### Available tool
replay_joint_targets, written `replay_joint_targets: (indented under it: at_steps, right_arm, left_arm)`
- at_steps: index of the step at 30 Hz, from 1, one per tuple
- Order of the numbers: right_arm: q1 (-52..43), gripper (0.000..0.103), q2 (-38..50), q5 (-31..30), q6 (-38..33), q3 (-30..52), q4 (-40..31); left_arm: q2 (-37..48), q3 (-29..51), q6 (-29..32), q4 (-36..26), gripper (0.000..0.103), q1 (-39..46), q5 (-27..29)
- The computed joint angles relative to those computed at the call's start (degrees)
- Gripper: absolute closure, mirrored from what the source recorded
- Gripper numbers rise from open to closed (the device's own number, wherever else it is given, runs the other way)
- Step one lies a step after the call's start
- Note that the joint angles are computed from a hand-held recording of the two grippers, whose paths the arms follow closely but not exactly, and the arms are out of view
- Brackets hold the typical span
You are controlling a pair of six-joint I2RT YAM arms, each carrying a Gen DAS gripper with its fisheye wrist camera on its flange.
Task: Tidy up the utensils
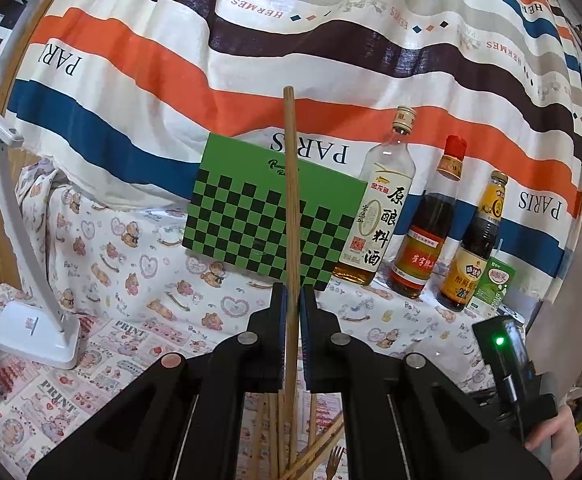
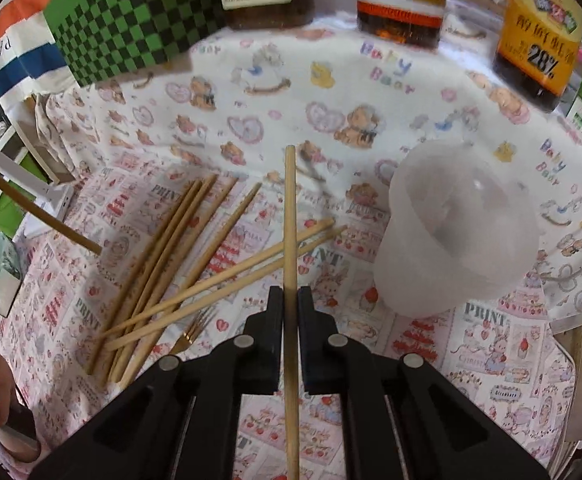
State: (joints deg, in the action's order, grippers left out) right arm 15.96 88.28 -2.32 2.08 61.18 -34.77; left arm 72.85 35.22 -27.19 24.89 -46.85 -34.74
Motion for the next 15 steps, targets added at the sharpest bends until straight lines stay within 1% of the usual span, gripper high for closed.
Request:
replay_joint_targets:
  at_steps: [2, 4, 5, 7, 10, 11, 12, 13, 15]
  right_arm:
    - [-0.1, 0.095, 3.9, -3.2, -2.6, 2.2, -3.4]
    - [0.8, 0.095, 6.9, -3.8, -5.3, 3.3, -5.3]
    - [1.1, 0.095, 7.2, -2.9, -4.9, 3.0, -4.5]
    - [1.2, 0.095, 7.7, -1.7, -4.2, 2.9, -4.0]
    - [1.0, 0.095, 6.3, -3.0, -3.9, 1.2, -0.9]
    - [1.2, 0.09, 5.3, -2.6, -3.4, 0.3, 0.4]
    - [1.3, 0.083, 4.4, -2.2, -2.9, -0.4, 1.9]
    - [1.4, 0.08, 3.9, -2.0, -2.4, -0.7, 3.2]
    - [1.6, 0.079, 4.6, -2.2, -0.6, 0.5, 4.8]
  left_arm:
    - [0.0, 0.0, -0.1, -0.2, 0.098, 0.2, 0.0]
    - [0.4, 0.3, 0.6, -0.3, 0.098, -0.6, -2.7]
    - [0.5, 0.5, 1.1, -0.3, 0.098, -0.8, -3.5]
    - [0.2, 0.3, 1.0, -0.3, 0.098, -0.5, -2.8]
    - [0.3, 0.2, 1.8, 0.1, 0.098, -0.9, -3.6]
    - [0.4, 0.2, 2.2, 0.3, 0.098, -1.1, -4.1]
    - [0.6, 0.2, 2.5, 0.5, 0.098, -1.1, -4.2]
    - [0.7, 0.3, 2.4, 0.4, 0.098, -0.9, -3.7]
    - [0.8, 0.5, 1.3, 0.0, 0.098, -0.1, -1.7]
